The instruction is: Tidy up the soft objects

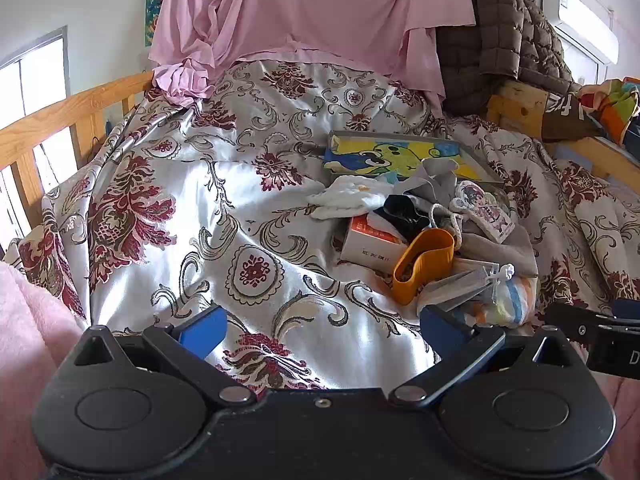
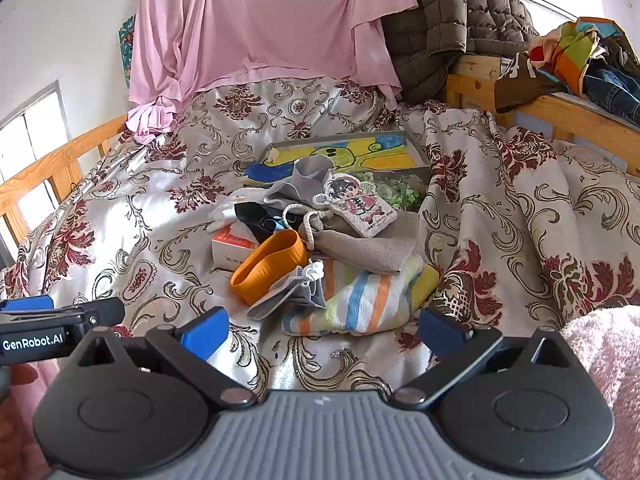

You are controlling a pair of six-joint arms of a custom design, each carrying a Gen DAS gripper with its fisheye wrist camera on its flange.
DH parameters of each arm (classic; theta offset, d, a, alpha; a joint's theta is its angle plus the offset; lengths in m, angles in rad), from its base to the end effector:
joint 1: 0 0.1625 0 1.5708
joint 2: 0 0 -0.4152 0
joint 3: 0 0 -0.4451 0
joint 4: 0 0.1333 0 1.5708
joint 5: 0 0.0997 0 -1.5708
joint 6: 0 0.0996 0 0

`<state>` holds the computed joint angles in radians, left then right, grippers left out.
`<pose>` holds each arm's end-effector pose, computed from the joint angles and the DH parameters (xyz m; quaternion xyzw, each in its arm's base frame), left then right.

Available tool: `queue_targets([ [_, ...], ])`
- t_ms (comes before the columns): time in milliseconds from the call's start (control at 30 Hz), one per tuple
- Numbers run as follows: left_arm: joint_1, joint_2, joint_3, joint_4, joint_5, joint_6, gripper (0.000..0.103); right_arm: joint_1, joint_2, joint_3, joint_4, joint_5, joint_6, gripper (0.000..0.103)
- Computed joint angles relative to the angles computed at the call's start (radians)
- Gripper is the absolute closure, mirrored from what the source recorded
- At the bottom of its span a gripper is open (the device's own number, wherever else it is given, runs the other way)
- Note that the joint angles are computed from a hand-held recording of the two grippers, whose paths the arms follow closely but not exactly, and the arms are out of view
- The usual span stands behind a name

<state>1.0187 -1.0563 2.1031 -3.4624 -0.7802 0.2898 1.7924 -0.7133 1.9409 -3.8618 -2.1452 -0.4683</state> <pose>-0.1124 -0.5716 0.1666 0.1999 0.8328 -0.4210 0.2987 0.2059 -0.5536 0.0615 0.1444 -0.8265 0.4525 0.3021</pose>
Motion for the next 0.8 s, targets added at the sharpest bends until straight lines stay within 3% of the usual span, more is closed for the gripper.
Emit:
queue_targets([
  [800,-0.003,0.006,0.003,-0.013,-0.001,0.011,0.001,0.0,-0.001,0.003,-0.003,0.002,0.001,0.0],
])
